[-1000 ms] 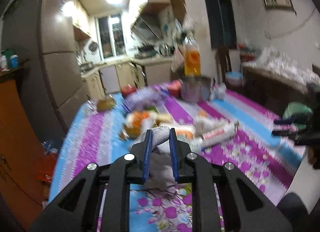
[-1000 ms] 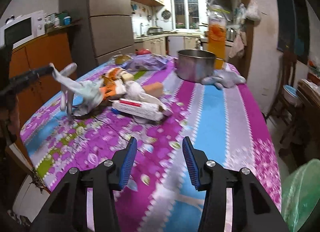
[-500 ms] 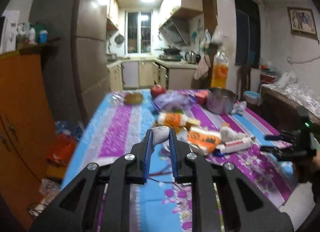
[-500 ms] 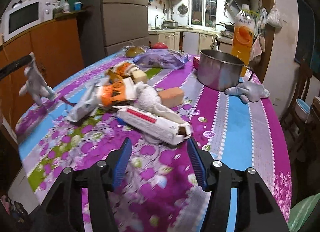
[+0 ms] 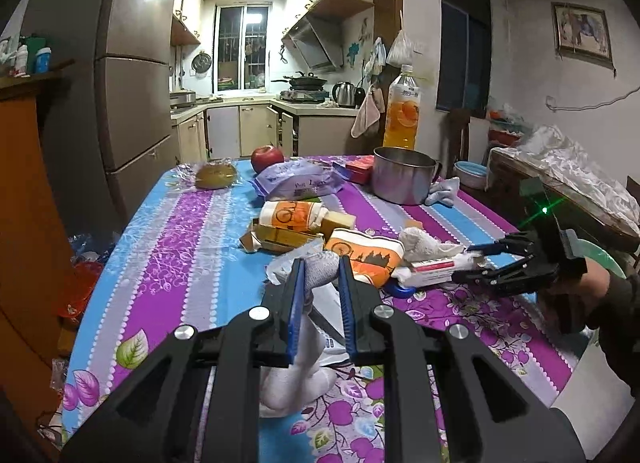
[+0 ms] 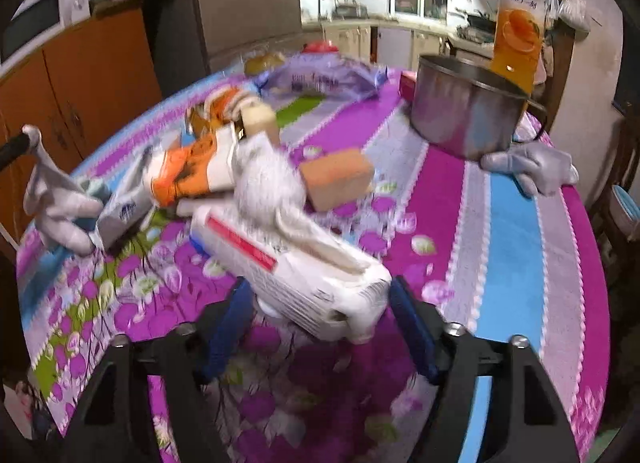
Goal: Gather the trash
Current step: 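Grasp a white glove with the left tool while the right tool grasps another glove, then carry both white gloves over the green trash bin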
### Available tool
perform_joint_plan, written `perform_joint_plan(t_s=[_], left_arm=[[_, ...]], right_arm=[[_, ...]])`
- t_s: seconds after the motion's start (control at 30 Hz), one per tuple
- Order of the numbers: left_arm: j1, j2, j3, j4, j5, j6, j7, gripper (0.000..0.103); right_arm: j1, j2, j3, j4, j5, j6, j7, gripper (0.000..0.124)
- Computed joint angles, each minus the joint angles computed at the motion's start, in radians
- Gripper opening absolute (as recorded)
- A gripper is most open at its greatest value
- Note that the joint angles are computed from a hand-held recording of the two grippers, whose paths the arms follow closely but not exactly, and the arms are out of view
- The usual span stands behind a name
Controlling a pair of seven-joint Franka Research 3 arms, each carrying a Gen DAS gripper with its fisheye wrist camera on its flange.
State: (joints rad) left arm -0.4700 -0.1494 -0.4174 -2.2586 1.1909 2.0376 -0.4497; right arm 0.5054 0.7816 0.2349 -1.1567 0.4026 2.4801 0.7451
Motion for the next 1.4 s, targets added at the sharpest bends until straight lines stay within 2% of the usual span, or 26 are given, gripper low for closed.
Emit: perform_joint_plan(t_s=[0.03,0.07,0.1,0.13,0.17,0.23,0.33,0.4,0.43,0.47,0.57,0.73,0.8,0.83,0.93,1.03,1.2,1.4], left_arm=[[-0.001,0.001,-0.001,0.000,0.001,-0.001,-0.003,0.016],[-0.002,0.001,-0.002,-0.001,0.001,0.000,-0.007,0.016],[-0.004,0.001,-0.003,0.000,-0.001,-0.003,-0.009,0.016],[-0.004,0.001,-0.002,-0.001,0.001,0.003,-0.012,0.016],[-0.004,0.002,0.000,0.001,0.000,0.007,-0.010,0.016],[-0.003,0.009,0.000,0.008,0.004,0.011,-0.012,0.016],[-0.008,0.017,-0.003,0.017,0.012,0.009,-0.019,0.016],[-0.010,0.020,-0.001,0.020,0.012,0.010,-0.020,0.016],[-0.011,0.023,0.000,0.022,0.013,0.010,-0.020,0.016],[-0.011,0.025,0.000,0.025,0.014,0.011,-0.020,0.016],[-0.011,0.033,0.006,0.031,0.019,0.018,-0.012,0.016],[-0.009,0.035,0.012,0.022,0.023,0.041,-0.019,0.016],[-0.007,0.034,0.015,0.015,0.024,0.051,-0.030,0.016],[-0.006,0.032,0.016,0.011,0.025,0.053,-0.035,0.016],[-0.003,0.018,0.015,0.002,0.031,0.055,-0.037,0.016],[0.004,-0.006,0.015,-0.006,0.034,0.060,-0.033,0.014],[0.021,-0.031,0.009,0.017,0.049,0.065,0.011,0.009],[0.042,0.026,0.015,0.122,0.091,0.106,0.094,0.008]], right_arm=[[-0.019,-0.057,0.015,-0.065,0.041,-0.037,-0.054,0.057],[-0.061,-0.105,0.065,-0.136,0.068,-0.043,-0.102,0.057],[-0.094,-0.144,0.095,-0.180,0.114,-0.087,-0.158,0.057],[-0.108,-0.169,0.103,-0.204,0.144,-0.125,-0.194,0.057],[-0.107,-0.194,0.099,-0.230,0.161,-0.129,-0.214,0.057],[-0.076,-0.202,0.068,-0.237,0.170,-0.093,-0.202,0.059],[-0.035,-0.174,0.041,-0.209,0.164,0.000,-0.177,0.058],[-0.022,-0.125,0.035,-0.140,0.166,0.027,-0.137,0.052],[-0.011,-0.096,0.026,-0.098,0.153,0.028,-0.108,0.044],[0.004,-0.050,0.013,-0.029,0.129,0.012,-0.068,0.041],[0.032,0.032,-0.008,0.100,0.060,-0.047,-0.011,0.039],[0.031,0.063,-0.003,0.140,0.020,-0.073,0.001,0.039],[0.025,0.057,0.007,0.128,0.027,-0.066,-0.003,0.026],[0.022,0.053,0.010,0.123,0.029,-0.067,-0.006,0.007],[0.013,0.009,0.026,0.053,0.049,-0.024,-0.029,0.004],[-0.034,-0.056,0.079,-0.050,0.135,0.052,-0.094,0.004],[-0.140,-0.197,0.177,-0.219,0.371,0.154,-0.259,0.004],[-0.201,-0.354,0.191,-0.364,0.611,0.204,-0.429,0.004]])
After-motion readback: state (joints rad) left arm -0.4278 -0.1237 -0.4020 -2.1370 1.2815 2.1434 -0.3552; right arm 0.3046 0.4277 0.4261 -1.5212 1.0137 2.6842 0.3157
